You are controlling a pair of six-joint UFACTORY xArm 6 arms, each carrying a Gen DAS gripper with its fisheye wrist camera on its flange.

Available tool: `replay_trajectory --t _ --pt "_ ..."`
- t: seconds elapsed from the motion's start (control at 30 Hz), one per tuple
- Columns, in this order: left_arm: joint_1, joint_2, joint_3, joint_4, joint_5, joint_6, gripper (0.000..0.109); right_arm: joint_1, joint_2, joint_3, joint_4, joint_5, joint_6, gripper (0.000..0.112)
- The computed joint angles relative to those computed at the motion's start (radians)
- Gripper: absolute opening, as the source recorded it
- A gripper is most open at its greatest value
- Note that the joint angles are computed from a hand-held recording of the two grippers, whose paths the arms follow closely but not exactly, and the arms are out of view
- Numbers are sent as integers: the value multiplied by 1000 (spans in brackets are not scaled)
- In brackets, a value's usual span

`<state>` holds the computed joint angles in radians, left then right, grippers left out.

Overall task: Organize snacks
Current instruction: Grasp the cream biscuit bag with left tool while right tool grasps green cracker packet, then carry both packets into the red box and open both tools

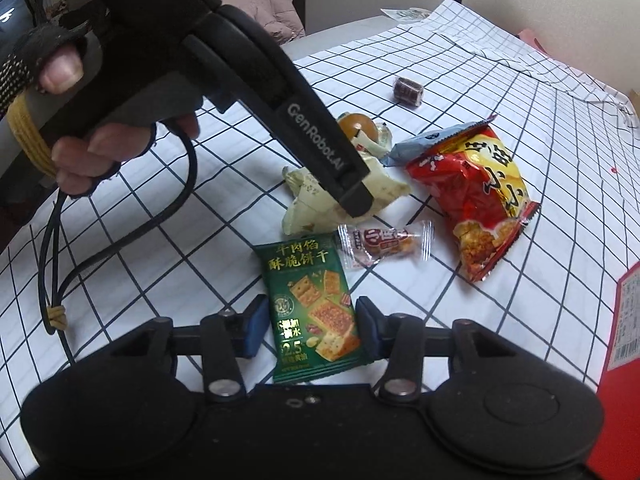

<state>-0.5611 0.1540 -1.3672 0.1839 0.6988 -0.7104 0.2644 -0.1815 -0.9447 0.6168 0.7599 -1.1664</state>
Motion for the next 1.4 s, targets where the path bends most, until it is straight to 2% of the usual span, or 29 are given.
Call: replay_trajectory --t 0.47,0.83,1.13,1.4 --pt "-55 -70 42 56 56 -229 38 -109 -104 34 -10 93 247 43" --pt "-134 -118 -35 144 149 -378 38 -201 -196 2 29 135 303 43" --pt "-208 -47 -251 221 266 -429 38 -308 -213 -74 94 170 249 43" --pt "-270 161 -604 257 384 -386 38 -416 -163 -176 145 218 177 43"
